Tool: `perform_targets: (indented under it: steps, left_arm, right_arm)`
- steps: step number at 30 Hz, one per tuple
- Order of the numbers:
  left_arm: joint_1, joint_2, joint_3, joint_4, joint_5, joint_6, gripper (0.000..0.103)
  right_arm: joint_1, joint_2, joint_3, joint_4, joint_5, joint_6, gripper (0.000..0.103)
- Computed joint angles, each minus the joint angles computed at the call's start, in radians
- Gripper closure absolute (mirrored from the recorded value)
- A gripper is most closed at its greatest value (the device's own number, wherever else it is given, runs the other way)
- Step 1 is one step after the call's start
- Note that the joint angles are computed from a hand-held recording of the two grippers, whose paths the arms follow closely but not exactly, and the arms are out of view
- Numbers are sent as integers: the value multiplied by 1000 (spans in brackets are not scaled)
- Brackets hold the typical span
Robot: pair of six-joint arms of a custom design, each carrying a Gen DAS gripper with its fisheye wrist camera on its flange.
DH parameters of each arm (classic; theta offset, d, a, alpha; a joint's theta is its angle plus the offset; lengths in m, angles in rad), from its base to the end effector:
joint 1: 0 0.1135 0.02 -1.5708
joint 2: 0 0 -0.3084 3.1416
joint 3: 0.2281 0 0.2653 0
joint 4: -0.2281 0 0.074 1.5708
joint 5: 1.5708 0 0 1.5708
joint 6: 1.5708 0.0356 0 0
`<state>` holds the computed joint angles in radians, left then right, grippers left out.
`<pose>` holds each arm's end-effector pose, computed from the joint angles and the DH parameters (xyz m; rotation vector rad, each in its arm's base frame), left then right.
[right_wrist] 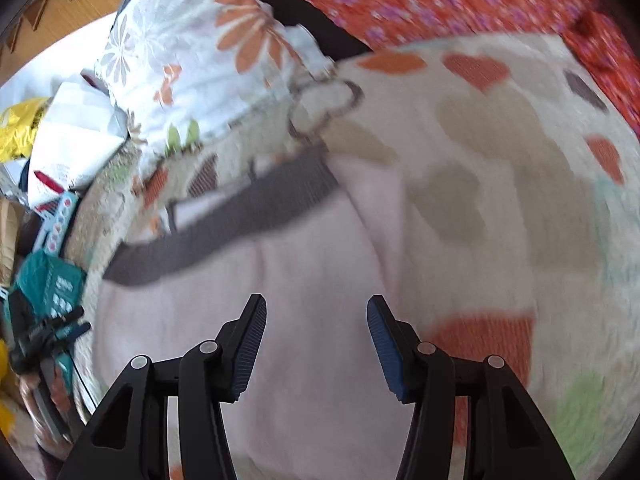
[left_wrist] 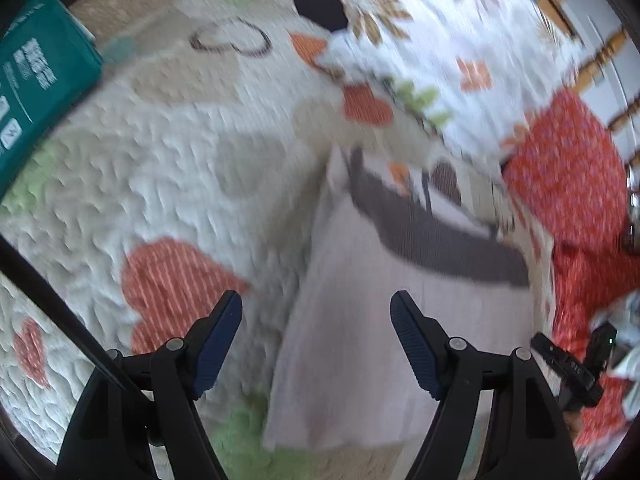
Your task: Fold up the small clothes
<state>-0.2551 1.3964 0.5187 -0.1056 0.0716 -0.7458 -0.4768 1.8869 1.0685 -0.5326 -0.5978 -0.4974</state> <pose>0.2301 -0.0626 0.1656 -0.6092 2.5498 -0.4629 0.3280 -0.1469 0.1580 -0.1158 2.6128 0.5767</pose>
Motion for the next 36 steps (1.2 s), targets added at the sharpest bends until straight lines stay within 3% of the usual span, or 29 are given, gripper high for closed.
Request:
perform_targets:
  steps: [6, 8, 9, 10, 12, 19, 26, 29, 31, 36]
  left_arm:
    - [-143, 99, 17, -63, -106, 67, 28]
    - [-183, 99, 18, -73, -148, 87, 53]
    - [-184, 79, 4, -58, -121, 97, 88]
    - [-168, 55, -15, -40, -65, 85, 94]
    - [-172, -11, -39, -50, -67, 41, 98]
    - [-255, -206, -101, -130, -81, -53, 98]
    - [-280, -156, -145, -115, -110, -116, 94]
    - [-278, -196, -151, -142, -186, -145, 79]
    - [-255, -236, -161, -155, -219, -164, 60]
    - [-186, -412, -219, -137, -240, -236, 49]
  right_arm:
    - [-54, 22, -115, 107, -1, -51, 46]
    - [-67, 49, -98, 74, -32, -71, 60]
    - [-71, 64, -76, 33, -51, -83, 75]
    - [-78, 73, -57, -10, -72, -92, 78]
    - [-98, 65, -44, -68, -96, -125, 80]
    - [-180, 85, 11, -311, -128, -286, 82]
    - [-193, 89, -25, -329, -36, -378, 78]
    - [-206, 67, -39, -316, -32, -376, 71]
    - [-214, 41, -56, -290, -27, -367, 66]
    - [-261, -53, -108, -194, -60, -350, 65]
